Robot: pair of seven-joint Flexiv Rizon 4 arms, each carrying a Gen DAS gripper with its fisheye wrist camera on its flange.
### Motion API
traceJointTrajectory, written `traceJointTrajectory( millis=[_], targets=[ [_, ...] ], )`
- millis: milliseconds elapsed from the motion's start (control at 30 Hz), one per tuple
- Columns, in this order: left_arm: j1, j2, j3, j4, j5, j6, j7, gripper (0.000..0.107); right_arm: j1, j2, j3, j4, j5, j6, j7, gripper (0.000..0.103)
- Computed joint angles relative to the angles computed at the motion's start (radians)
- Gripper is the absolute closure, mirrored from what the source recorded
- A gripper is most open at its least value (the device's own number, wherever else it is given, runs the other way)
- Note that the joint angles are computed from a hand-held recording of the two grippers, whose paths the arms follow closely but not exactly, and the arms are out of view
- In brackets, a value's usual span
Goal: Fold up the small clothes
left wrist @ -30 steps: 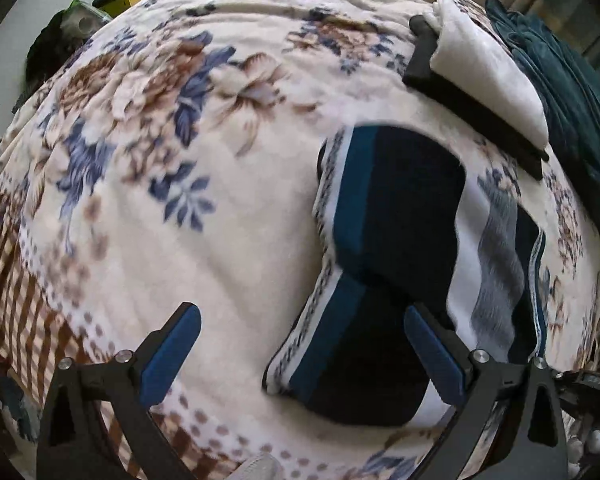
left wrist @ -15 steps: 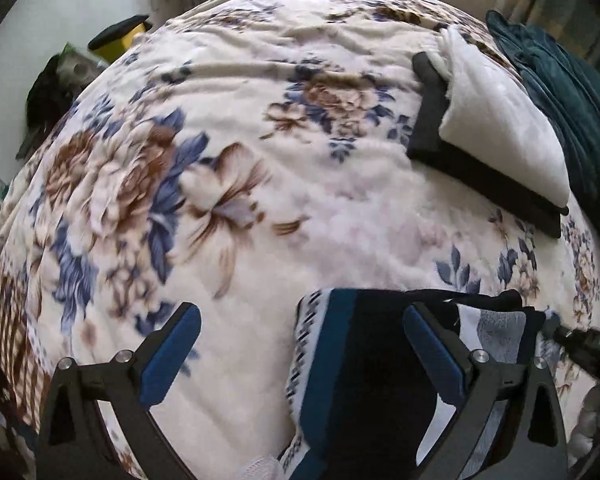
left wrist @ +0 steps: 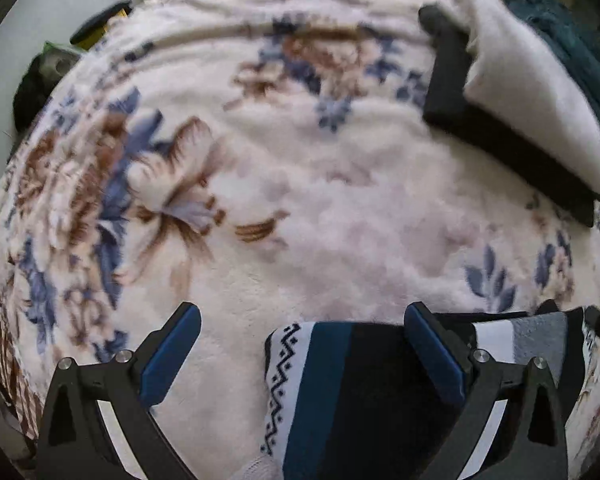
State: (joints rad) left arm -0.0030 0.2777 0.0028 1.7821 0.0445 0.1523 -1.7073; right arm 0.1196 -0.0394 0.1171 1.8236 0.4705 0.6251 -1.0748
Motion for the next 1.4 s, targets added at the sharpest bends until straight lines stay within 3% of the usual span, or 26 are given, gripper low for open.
traceJointTrajectory(
  millis=[67, 133, 167, 233, 400, 500, 533, 567, 733, 833, 933, 1000, 1033, 1067, 1100, 1167, 1233, 1333, 1400],
  targets=[
    [0.002, -0.004, 0.007, -0.001, -0.018, 0.0, 0.001, 0.004, -0.022, -0.009, -0.016, -0.023, 0.088, -0.081, 0.0, 0.087],
    [0.004, 0.003, 0.013, -0.003, -0.028, 0.002, 0.009, 0.004, -0.055, 0.036, -0.028, -0.001, 0.193, -0.122, -0.029, 0.081],
    [0.004, 0.009, 0.015, -0.005, -0.03, 0.002, 0.014, 0.004, -0.064, 0.055, -0.035, 0.008, 0.209, -0.153, -0.041, 0.074],
    [0.006, 0.031, 0.019, -0.002, -0.037, -0.001, 0.017, 0.004, -0.081, 0.122, -0.048, 0.058, 0.249, -0.208, -0.056, 0.07],
    [0.009, 0.111, 0.026, 0.025, -0.059, -0.032, 0.003, 0.004, -0.076, 0.253, -0.08, 0.195, 0.323, -0.352, -0.031, 0.068],
    [0.007, 0.161, 0.02, 0.046, -0.06, -0.062, -0.007, 0.004, -0.061, 0.309, -0.074, 0.268, 0.368, -0.326, 0.001, 0.068],
    [0.006, 0.168, 0.019, 0.045, -0.061, -0.081, 0.0, 0.004, -0.056, 0.333, -0.067, 0.289, 0.377, -0.29, 0.015, 0.072],
    [0.006, 0.171, 0.018, 0.044, -0.063, -0.096, 0.006, 0.004, -0.05, 0.358, -0.059, 0.306, 0.375, -0.256, 0.036, 0.098],
    [0.011, 0.21, 0.021, 0.049, -0.062, -0.169, 0.023, 0.004, -0.025, 0.443, -0.04, 0.314, 0.232, -0.199, 0.16, 0.1],
    [0.024, 0.243, 0.03, 0.053, -0.051, -0.21, 0.024, 0.004, 0.002, 0.439, -0.07, 0.302, 0.171, -0.247, 0.178, 0.1],
    [0.04, 0.275, 0.049, 0.063, -0.058, -0.246, 0.024, 0.004, 0.021, 0.419, -0.116, 0.303, 0.19, -0.314, 0.136, 0.1],
    [0.05, 0.295, 0.074, 0.089, -0.091, -0.246, 0.019, 0.004, 0.018, 0.398, -0.128, 0.3, 0.235, -0.31, 0.137, 0.09],
    [0.052, 0.299, 0.084, 0.103, -0.112, -0.239, 0.023, 0.004, 0.009, 0.4, -0.129, 0.306, 0.25, -0.307, 0.151, 0.074],
    [0.053, 0.304, 0.094, 0.118, -0.134, -0.232, 0.027, 0.004, -0.005, 0.419, -0.122, 0.327, 0.271, -0.272, 0.168, 0.062],
    [0.051, 0.311, 0.114, 0.147, -0.18, -0.211, 0.03, 0.004, -0.015, 0.444, -0.114, 0.35, 0.291, -0.234, 0.181, 0.057],
    [0.052, 0.322, 0.139, 0.198, -0.257, -0.176, 0.027, 0.004, -0.018, 0.488, -0.112, 0.393, 0.342, -0.182, 0.198, 0.029],
    [0.054, 0.327, 0.159, 0.251, -0.326, -0.14, 0.027, 0.004, -0.004, 0.531, -0.112, 0.446, 0.439, -0.119, 0.22, 0.017],
    [0.054, 0.33, 0.182, 0.323, -0.423, -0.099, 0.026, 0.004, 0.046, 0.548, -0.104, 0.51, 0.604, -0.007, 0.201, 0.016],
    [0.05, 0.328, 0.205, 0.38, -0.508, -0.074, 0.033, 0.004, 0.09, 0.514, -0.082, 0.536, 0.747, 0.123, 0.145, 0.015]
  ],
)
